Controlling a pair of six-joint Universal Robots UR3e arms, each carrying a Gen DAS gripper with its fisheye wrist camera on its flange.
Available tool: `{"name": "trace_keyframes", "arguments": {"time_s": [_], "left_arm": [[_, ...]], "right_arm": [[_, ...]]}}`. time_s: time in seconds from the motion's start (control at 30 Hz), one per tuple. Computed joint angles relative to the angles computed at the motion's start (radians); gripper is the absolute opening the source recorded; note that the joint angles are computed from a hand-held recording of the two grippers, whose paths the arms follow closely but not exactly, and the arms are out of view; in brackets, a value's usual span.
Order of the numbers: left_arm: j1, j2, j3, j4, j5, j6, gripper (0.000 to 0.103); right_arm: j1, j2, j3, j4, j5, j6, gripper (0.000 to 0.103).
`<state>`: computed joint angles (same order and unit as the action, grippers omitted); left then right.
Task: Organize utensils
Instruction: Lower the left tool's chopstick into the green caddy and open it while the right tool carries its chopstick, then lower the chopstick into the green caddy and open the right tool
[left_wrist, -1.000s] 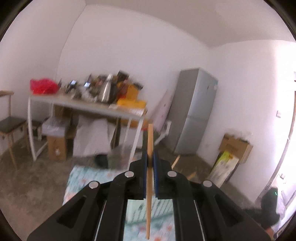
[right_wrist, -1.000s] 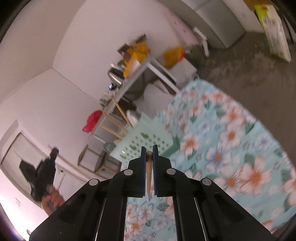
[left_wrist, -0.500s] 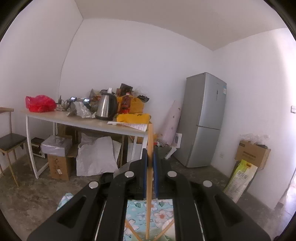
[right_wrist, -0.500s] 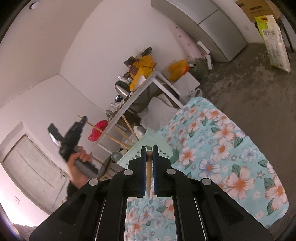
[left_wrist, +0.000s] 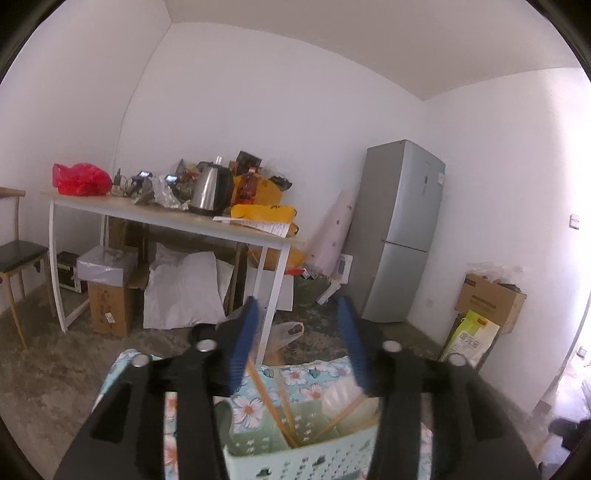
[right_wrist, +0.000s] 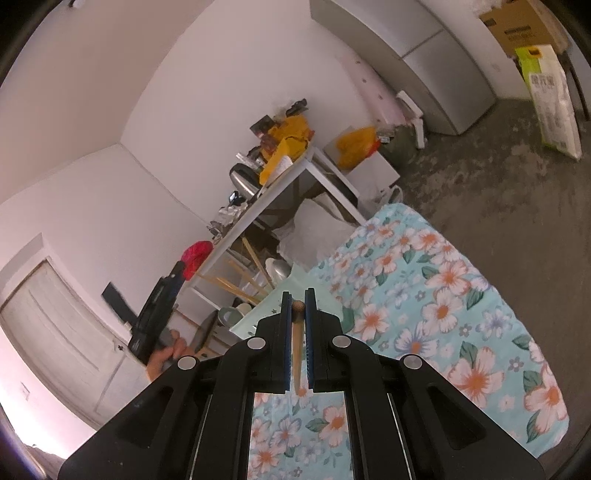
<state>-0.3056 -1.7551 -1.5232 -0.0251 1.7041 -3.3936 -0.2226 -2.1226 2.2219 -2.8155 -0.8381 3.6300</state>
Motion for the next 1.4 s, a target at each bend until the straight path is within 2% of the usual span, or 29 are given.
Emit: {"name": "trace_keyframes", "arguments": {"time_s": [0.13,0.27,0.43,0.63,0.83,0.93,1.0,1.07,1.23,1.4], "left_arm": [[-0.002,0.124,-0.149,0.043,-0.015,0.004,0.06],[-0.005,0.249,-0.268,0.001,-0.021,0.01,0.069],[-0.01,0.405,-0.417,-0.093,-0.026,0.019,0.081],[-0.029,0.556,-0.549,-0.228,0.027,-0.035,0.095],[-0.087,0.661,-0.625,-0.321,0.13,-0.085,0.097],[-0.132,0.675,-0.632,-0.362,0.194,-0.104,0.097],[-0.161,0.669,-0.631,-0.372,0.238,-0.118,0.097],[-0.163,0.671,-0.628,-0.385,0.244,-0.126,0.097],[-0.199,0.641,-0.6,-0.406,0.287,-0.164,0.097],[-0.257,0.585,-0.543,-0.423,0.344,-0.197,0.097]], "right_arm": [[0.075,0.072,-0.095,-0.04,-0.068,0.001,0.005],[0.174,0.193,-0.268,-0.075,-0.152,-0.021,0.005],[0.377,0.423,-0.607,-0.071,-0.352,-0.132,0.005],[0.601,0.783,-1.112,0.097,-0.605,-0.336,0.005],[0.7,1.067,-1.494,0.288,-0.736,-0.475,0.005],[0.734,1.143,-1.571,0.332,-0.776,-0.532,0.005],[0.747,1.145,-1.559,0.349,-0.783,-0.541,0.005],[0.738,1.123,-1.523,0.353,-0.745,-0.527,0.006],[0.674,0.956,-1.273,0.253,-0.604,-0.432,0.019],[0.593,0.751,-0.994,0.097,-0.483,-0.315,0.026]]}}
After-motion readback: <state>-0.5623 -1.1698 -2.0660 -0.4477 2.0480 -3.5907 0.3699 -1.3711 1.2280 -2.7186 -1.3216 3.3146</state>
